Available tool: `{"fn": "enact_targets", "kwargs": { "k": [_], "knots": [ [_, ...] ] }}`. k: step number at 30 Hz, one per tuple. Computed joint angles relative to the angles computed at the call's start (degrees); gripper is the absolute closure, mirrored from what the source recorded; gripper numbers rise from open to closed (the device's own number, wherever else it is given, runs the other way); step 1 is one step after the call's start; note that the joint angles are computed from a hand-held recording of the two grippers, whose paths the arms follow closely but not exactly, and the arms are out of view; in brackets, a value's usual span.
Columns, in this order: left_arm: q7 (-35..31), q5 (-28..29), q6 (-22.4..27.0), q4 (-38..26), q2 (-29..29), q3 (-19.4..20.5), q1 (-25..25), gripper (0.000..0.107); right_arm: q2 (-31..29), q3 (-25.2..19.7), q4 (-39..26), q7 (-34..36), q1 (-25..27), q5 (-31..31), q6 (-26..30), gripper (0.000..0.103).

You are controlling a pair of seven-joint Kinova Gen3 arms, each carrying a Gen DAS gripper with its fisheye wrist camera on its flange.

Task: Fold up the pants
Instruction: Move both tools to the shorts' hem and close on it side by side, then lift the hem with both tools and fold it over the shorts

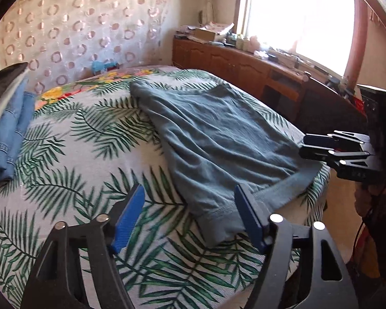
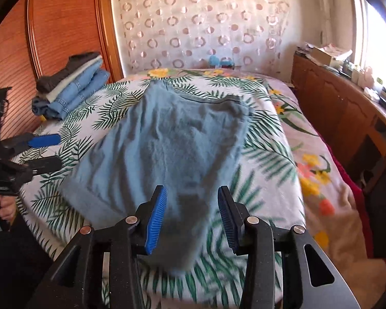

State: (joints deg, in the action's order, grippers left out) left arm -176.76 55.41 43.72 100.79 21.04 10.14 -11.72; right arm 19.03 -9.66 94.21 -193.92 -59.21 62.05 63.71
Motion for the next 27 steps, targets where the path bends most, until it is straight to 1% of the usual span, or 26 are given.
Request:
{"fn": "enact_targets", "kwargs": {
  "k": [1, 3, 5, 11, 12, 13, 15, 16, 17, 19, 20, 21, 25, 27],
  "knots": [
    [-0.05, -0.33, 0.45, 0.03, 0.08, 0.00, 0.00, 0.042, -0.11, -0.23, 0.48, -0.74, -0.47, -0.20, 0.33, 0.060],
    [1.01, -1.94, 1.35, -0.35, 0.37, -0.32, 0.45, 0.051, -0.22, -0.71, 1.38, -2.55, -1.48, -0.30, 0.90, 0.060],
    [2.41, -3.79, 1.80, -0.69, 0.71, -0.51, 1.14, 0.054, -0.40, -1.01, 2.22, -4.48, -2.01, -0.03, 0.76, 0.060],
    [4.78, -7.46, 3.02, -1.06, 1.24, -0.15, 2.00, 0.056, -1.30, -1.47, 4.13, -9.41, -2.02, 1.65, -0.76, 0.060],
    [4.97, -7.74, 2.99, -0.97, 1.23, -0.04, 2.09, 0.056, -1.29, -1.62, 4.11, -9.48, -1.97, 1.91, -0.81, 0.061],
    [5.11, -7.91, 3.05, -0.93, 1.21, 0.04, 2.05, 0.056, -1.42, -1.60, 4.41, -9.45, -1.48, 2.20, -1.52, 0.066],
    [5.43, -8.19, 3.41, -1.12, 1.39, 0.19, 1.96, 0.062, -1.49, -1.83, 4.72, -9.87, -1.38, 2.69, -2.07, 0.070],
    [5.35, -8.17, 3.53, -1.22, 1.45, 0.30, 1.85, 0.064, -1.50, -1.95, 5.10, -10.44, -1.61, 2.95, -1.87, 0.072],
    [5.31, -8.24, 3.83, -1.33, 1.50, 0.38, 1.74, 0.068, -1.38, -2.00, 5.06, -10.62, -1.69, 3.07, -1.57, 0.074],
    [4.78, -7.88, 3.57, -1.02, 1.36, 0.54, 1.53, 0.072, -1.47, -2.06, 5.38, -11.41, -1.72, 3.64, -1.65, 0.082],
    [4.05, -7.31, 3.36, -0.82, 1.27, 0.72, 1.23, 0.078, -1.79, -2.09, 5.79, -12.03, -1.64, 4.02, -1.96, 0.084],
    [3.13, -6.65, 3.05, -0.61, 1.14, 0.90, 0.95, 0.086, -1.85, -2.16, 5.95, -12.48, -1.58, 4.41, -2.12, 0.087],
    [-0.88, -2.60, 4.02, 0.27, 0.03, 1.13, -0.95, 0.089, -1.81, -2.59, 5.67, -12.71, -1.70, 5.44, -1.79, 0.089],
    [-1.22, -2.21, 4.05, 0.28, -0.13, 0.47, -0.58, 0.089, -1.63, -2.73, 5.15, -12.25, -1.94, 5.68, -1.39, 0.089]
  ]
}}
